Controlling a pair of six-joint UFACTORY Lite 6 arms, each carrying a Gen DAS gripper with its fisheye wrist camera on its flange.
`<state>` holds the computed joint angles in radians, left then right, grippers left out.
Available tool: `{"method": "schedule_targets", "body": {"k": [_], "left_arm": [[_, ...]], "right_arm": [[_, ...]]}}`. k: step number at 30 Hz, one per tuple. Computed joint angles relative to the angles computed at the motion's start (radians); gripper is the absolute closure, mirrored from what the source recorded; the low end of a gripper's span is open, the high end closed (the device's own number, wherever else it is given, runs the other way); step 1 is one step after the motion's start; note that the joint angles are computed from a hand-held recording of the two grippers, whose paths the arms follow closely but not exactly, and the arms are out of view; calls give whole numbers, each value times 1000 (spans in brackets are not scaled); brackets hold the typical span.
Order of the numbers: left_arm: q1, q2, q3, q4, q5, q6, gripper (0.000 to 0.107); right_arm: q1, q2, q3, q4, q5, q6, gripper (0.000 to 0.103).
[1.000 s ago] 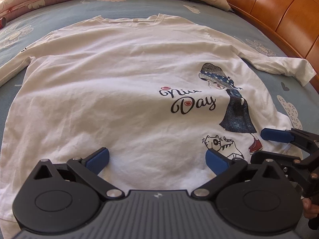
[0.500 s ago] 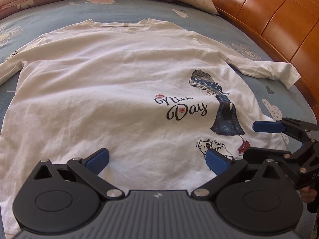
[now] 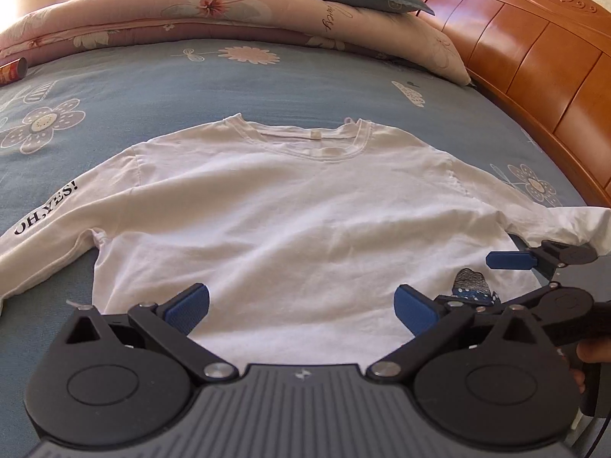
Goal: Fold clothes
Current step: 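Move both open grippers over the shirt body toward the collar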
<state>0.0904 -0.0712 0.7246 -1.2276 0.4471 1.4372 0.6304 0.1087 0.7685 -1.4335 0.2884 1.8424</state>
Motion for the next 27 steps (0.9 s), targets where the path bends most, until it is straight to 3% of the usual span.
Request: {"method": "schedule_targets", "body": {"k": [5,7,9,11,15,18,23,27], "left_arm": [[57,151,37,-248,68,328,5],[92,209,41,-337,115,443,5],[121,249,61,-329,134,434,5],[151,248,57,-354,135,456,5],[239,264,85,-334,236,405,5],[246,251,83,-332,232,396,5],[215,184,36,-343,195,435,5],[191,146,0,-364,173,481,5]], "right_arm": [[-89,190,152,-115,8,75,0],[-132,271,261,25,10,-76,0],[-168,357,383,189,13,-263,0],[-185,419,470,240,19,-346,0],[-183,416,526,457,72,-539,0],[-122,243,387,478,105,-524,0],[118,-179,1,408,161,-299,0],[283,-256,-155,385,171,-88,0]]}}
